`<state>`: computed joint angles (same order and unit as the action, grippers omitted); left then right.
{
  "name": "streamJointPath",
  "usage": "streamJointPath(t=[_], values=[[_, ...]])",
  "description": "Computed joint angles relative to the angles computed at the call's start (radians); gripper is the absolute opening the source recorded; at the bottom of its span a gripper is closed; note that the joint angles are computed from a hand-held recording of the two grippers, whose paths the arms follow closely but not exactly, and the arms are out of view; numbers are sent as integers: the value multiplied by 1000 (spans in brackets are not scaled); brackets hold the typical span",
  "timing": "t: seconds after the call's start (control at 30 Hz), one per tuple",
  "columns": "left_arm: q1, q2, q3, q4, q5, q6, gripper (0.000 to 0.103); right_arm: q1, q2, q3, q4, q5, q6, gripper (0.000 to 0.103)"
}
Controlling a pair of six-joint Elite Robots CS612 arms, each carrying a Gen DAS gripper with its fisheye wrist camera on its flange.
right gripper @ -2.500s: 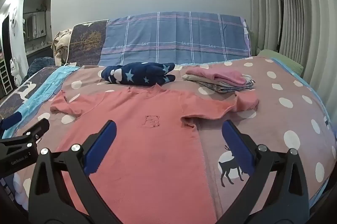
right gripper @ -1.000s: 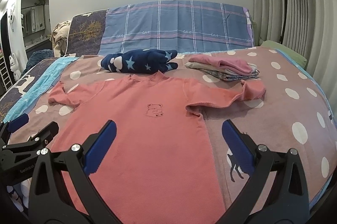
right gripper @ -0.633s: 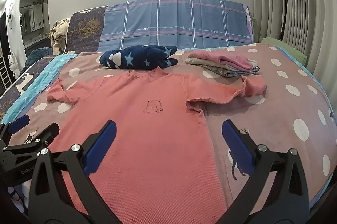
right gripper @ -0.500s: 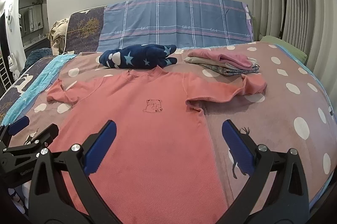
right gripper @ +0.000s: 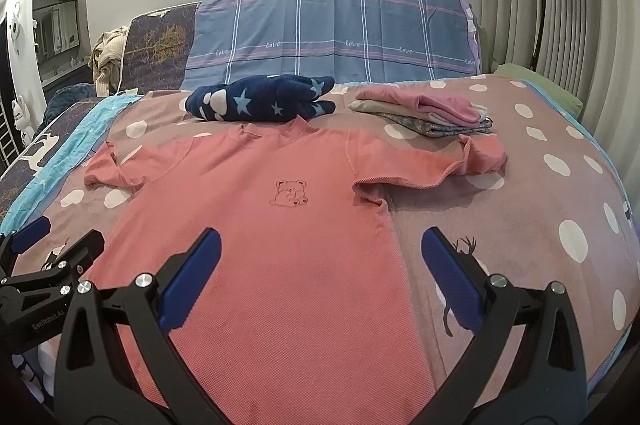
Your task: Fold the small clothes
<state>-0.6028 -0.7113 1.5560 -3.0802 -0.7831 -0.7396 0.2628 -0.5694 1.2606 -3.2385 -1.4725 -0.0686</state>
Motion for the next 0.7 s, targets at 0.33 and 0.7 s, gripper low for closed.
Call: streamJointPath(t=[0.33, 0.7], values=[[13, -1, 5, 0, -16, 0, 102, 4, 7, -17, 27, -10, -13, 101], [21, 4, 5, -6, -22, -1, 102, 9, 17, -34, 45, -20, -25, 101]])
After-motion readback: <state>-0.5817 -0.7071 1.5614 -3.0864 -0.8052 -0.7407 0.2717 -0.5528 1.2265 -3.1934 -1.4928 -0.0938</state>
